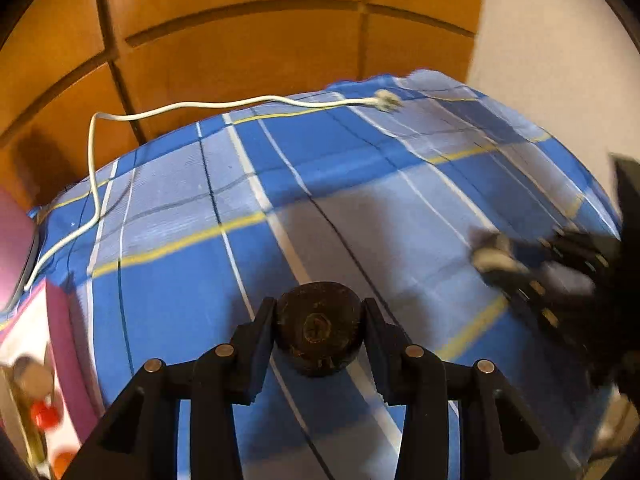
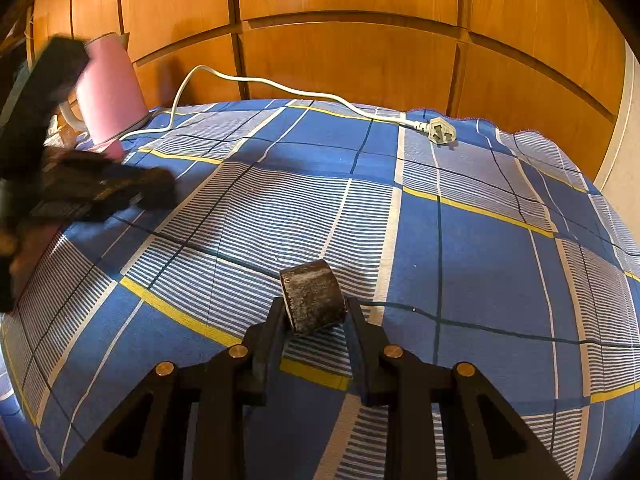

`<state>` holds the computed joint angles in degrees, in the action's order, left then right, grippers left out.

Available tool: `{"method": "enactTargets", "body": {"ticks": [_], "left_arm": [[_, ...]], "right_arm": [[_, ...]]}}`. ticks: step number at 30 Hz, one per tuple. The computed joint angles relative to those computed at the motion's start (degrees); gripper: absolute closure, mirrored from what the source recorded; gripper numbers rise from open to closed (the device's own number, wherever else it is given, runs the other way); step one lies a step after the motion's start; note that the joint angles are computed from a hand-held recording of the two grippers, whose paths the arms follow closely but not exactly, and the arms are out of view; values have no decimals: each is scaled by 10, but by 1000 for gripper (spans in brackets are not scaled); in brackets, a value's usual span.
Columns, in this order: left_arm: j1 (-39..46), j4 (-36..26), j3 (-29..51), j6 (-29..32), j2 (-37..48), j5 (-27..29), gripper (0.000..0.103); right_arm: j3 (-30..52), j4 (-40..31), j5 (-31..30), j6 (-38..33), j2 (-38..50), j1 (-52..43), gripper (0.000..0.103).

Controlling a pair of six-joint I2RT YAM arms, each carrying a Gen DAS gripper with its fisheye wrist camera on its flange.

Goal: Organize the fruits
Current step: 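Carry the dark round fruit into the tray with the left gripper and release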

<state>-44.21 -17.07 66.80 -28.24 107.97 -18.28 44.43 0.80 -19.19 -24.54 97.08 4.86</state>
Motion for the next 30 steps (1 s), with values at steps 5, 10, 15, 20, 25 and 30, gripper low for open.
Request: {"method": "enactTargets", "body": {"ticks": [5, 10, 15, 20, 25, 30], "left_arm": [[-66, 4, -65, -44, -54, -31, 61], [-133, -8, -114, -105, -88, -68, 60], [-177, -5, -160, -156, -111, -95, 60], [-200, 22, -199, -186, -124, -110, 60], [-204, 56, -224, -192, -134, -118, 60], [-209, 67, -232, -198, -136, -128, 60]], "right_arm": [[-1, 1, 4, -3, -1, 1, 74], [-2, 2, 12, -3, -3, 5, 74], [-7, 8, 26, -5, -6, 11, 74], [-10, 11, 38, -8, -9, 15, 74], [-12, 12, 49, -7, -12, 21, 74], [-14, 15, 56, -8, -13, 24, 74]]}}
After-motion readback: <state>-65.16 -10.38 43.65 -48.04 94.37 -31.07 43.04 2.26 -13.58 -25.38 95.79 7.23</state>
